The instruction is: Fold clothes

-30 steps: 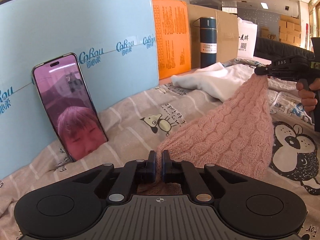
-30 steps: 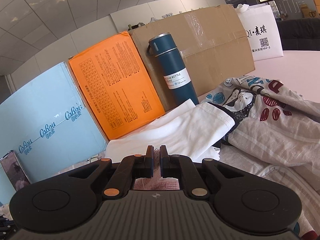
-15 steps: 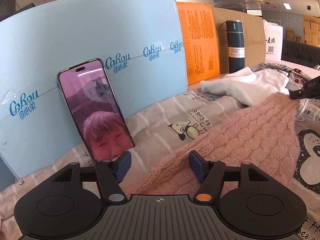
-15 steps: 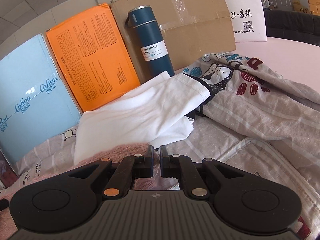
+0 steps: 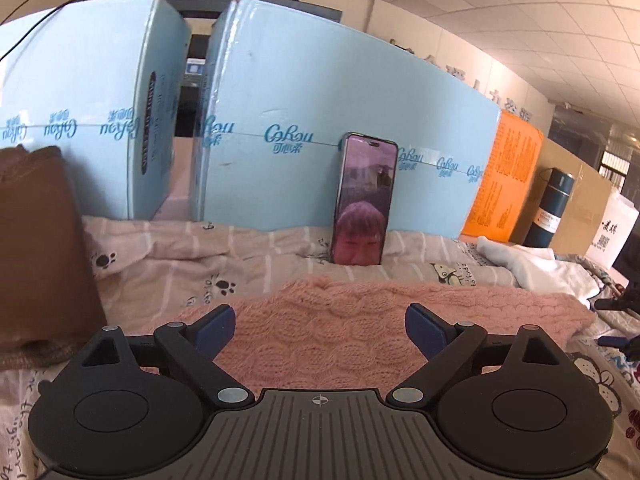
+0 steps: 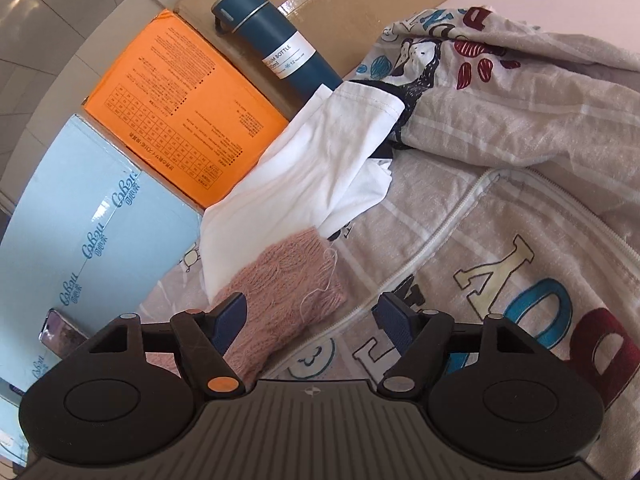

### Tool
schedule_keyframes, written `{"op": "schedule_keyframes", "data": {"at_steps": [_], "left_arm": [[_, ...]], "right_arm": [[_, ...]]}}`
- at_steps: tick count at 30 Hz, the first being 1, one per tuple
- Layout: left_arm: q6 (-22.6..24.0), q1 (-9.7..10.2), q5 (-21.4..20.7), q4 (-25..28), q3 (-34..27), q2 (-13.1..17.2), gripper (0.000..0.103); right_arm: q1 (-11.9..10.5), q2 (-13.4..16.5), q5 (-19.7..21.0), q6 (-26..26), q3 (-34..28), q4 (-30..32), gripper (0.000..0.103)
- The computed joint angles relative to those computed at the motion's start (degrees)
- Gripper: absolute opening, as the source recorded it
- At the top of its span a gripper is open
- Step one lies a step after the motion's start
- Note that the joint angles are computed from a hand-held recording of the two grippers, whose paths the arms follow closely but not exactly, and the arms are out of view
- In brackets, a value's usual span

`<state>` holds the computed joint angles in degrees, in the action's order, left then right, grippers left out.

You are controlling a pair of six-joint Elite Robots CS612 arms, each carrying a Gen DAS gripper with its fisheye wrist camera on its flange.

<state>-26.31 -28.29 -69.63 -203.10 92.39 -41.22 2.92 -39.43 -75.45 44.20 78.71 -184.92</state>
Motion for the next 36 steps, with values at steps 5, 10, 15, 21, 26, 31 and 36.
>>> {"op": "schedule_keyframes", "data": {"at_steps": [5,10,15,21,26,31,36], "left_arm": [[-2.0,0.41,-1.6,-1.7,0.0,0.8,0.094],[-2.3,0.62,-3.0,-3.3,0.3,1.1,0.095],[-3.0,0.73,-3.4,-3.5,0.2,1.2,0.095],[-3.2,0.83,-3.7,-3.2,0.0,1.3,0.095],[-3.2,0.81,-3.1,-3.5,0.0,1.5,0.095],[-2.0,0.54,-1.8,-4.0,0.0,1.5,0.095],[1.2,-0.35,3.3,-1.9,-0.5,1.7,0.095]], "right_arm": [[0.3,0.6,2.2,-1.1,-2.8,6.0,0.081],[1.1,2.7,-0.5,0.4,-6.1,5.3,0.088],[1.8,5.6,-2.7,2.0,-8.9,0.9,0.086],[2.2,5.2,-5.3,0.7,-8.2,2.7,0.019],[3.0,3.6,-10.5,-0.8,-5.1,-4.4,0.014],[4.1,2.2,-18.8,-4.9,-3.2,-11.4,0.013],[5.0,3.1,-19.2,-13.1,-4.8,-12.2,0.014]]}}
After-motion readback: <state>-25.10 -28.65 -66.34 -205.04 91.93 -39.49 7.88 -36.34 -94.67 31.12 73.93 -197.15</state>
